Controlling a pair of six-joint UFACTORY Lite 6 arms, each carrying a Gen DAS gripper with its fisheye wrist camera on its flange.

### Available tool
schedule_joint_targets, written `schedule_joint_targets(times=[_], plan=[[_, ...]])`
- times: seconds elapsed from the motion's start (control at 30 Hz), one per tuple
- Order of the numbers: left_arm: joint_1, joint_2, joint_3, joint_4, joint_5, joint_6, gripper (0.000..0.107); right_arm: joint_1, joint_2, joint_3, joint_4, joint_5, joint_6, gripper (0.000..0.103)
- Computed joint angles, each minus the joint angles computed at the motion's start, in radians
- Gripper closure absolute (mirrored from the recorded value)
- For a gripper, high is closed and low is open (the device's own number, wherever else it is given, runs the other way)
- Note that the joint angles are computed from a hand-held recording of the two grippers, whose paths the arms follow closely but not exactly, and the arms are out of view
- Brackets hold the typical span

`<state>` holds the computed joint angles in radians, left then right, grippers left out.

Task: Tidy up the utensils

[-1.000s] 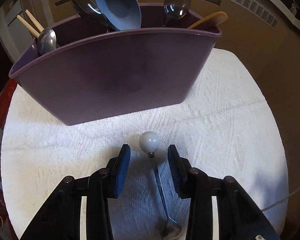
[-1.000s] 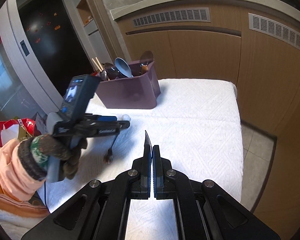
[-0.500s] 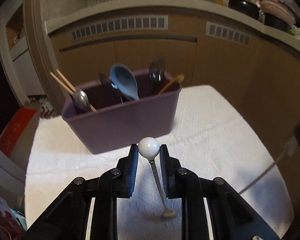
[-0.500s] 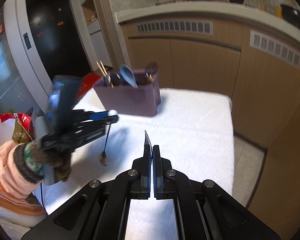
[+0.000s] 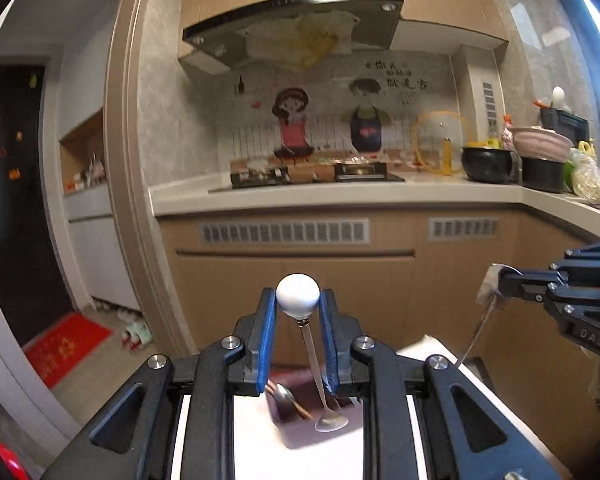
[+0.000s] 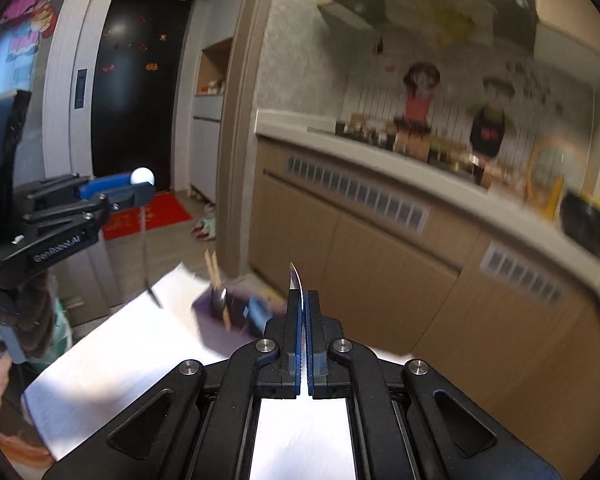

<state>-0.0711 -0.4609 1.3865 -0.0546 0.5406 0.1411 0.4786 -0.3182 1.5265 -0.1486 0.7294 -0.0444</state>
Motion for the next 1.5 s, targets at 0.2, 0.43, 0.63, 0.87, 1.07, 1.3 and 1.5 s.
schedule_joint_targets(times=[0.2,0.43,0.63,0.87,1.07,1.3,1.5], plan=[[0.086,0.158,0.138,-0.178,-0.002,0.182,0.088,0.053,0.353,0.420,-0.139,0.085,0.051,0.102],[0.127,0.289,0.100,-0.346,-0.061,0.325,0.088,0.039,0.613,0.623,-0.106,0.089,0.017,0.102],[0.133,0.431,0.057,-0.419,-0.091,0.396,0.088,0.022,0.792,0.680,-0.074,0.073,-0.004,0.102],[0.147,0.543,0.007,-0.453,-0.072,0.394,0.088,-0.035,0.952,0.710,0.046,0.084,-0.065,0.102],[0.172,0.574,-0.066,-0.456,-0.048,0.348,0.083,-0.087,0.985,0.611,0.206,0.044,-0.138,0.100],[0.165,0.318,-0.276,-0.320,-0.117,0.201,0.043,-0.087,0.699,0.203,0.245,-0.128,-0.137,0.077],[0.082,-0.114,-0.515,-0.035,-0.092,-0.104,0.013,-0.023,0.211,-0.283,0.139,-0.304,0.035,0.030]])
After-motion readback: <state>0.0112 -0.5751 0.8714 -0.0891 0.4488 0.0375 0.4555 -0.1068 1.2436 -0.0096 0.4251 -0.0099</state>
